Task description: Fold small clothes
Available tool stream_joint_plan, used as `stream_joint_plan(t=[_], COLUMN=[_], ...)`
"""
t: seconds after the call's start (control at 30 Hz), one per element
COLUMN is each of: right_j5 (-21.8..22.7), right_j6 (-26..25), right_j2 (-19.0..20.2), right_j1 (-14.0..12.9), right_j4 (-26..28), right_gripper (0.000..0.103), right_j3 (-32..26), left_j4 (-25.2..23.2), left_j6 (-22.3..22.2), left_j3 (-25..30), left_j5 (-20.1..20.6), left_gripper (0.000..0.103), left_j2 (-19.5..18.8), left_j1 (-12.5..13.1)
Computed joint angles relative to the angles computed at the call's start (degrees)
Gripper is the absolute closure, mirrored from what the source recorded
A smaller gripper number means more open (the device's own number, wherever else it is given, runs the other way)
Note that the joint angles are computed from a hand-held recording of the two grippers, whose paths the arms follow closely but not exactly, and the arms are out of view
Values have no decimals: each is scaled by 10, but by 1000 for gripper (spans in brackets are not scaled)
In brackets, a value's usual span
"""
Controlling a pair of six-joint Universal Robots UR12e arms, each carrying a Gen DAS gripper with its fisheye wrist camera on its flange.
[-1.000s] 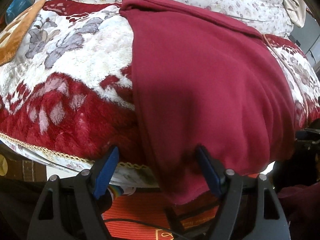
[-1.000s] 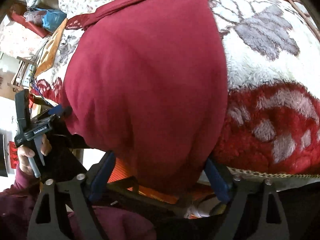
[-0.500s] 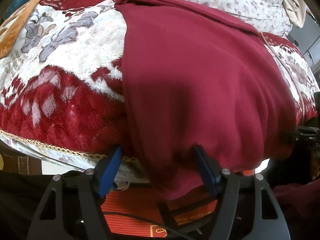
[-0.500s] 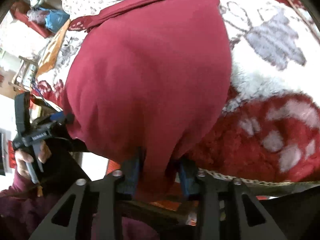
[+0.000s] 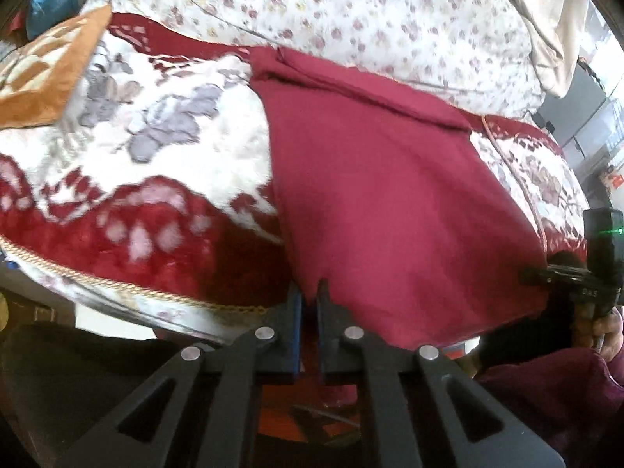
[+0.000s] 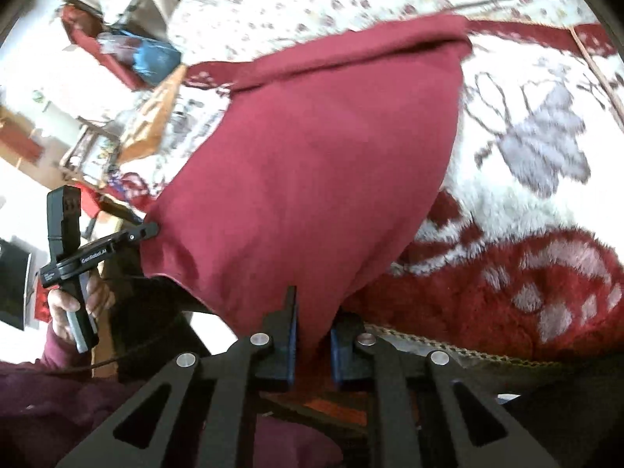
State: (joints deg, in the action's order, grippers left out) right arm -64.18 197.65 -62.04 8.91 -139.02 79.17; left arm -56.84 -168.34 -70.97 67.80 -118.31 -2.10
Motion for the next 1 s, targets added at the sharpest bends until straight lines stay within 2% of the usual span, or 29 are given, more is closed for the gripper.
stream_joint_plan(t=[0.17, 0.27, 0.37, 0.53, 0.63, 0.77, 0.87, 0.9, 1.0], right_j5=[6, 5, 21, 42, 29, 2, -16, -30, -31], right_j6=[7, 0, 6, 39, 59, 86, 102, 104, 118], right_j2=[7, 8, 5, 16, 31, 59, 83, 95, 131], right_j1=[-1, 0, -4, -15, -18, -22, -29, -30, -37], right_j4=[23, 27, 5, -64, -106, -143, -147, -134, -97], right_gripper=[89, 89, 89, 89, 89, 89, 89, 89, 89], right_j3=[3, -1, -3, -21, -50, -102, -144, -167, -226], left_j4=[-11, -15, -14, 6, 22, 58, 42, 28, -11], left_j6=[1, 3, -4, -33, -51, -71, -85, -90, -109], left_j3=[-2, 1, 12, 52, 96, 163, 250, 293, 398], left_j5=[25, 16, -4, -38, -51, -39, -30, -22, -4], left_gripper=[97, 97, 97, 97, 97, 97, 97, 97, 97], left_j2=[-3, -4, -6, -25, -49, -88, -139, -163, -225], left_j1=[-7, -5, -2, -2, -5, -12, -18, -21, -25])
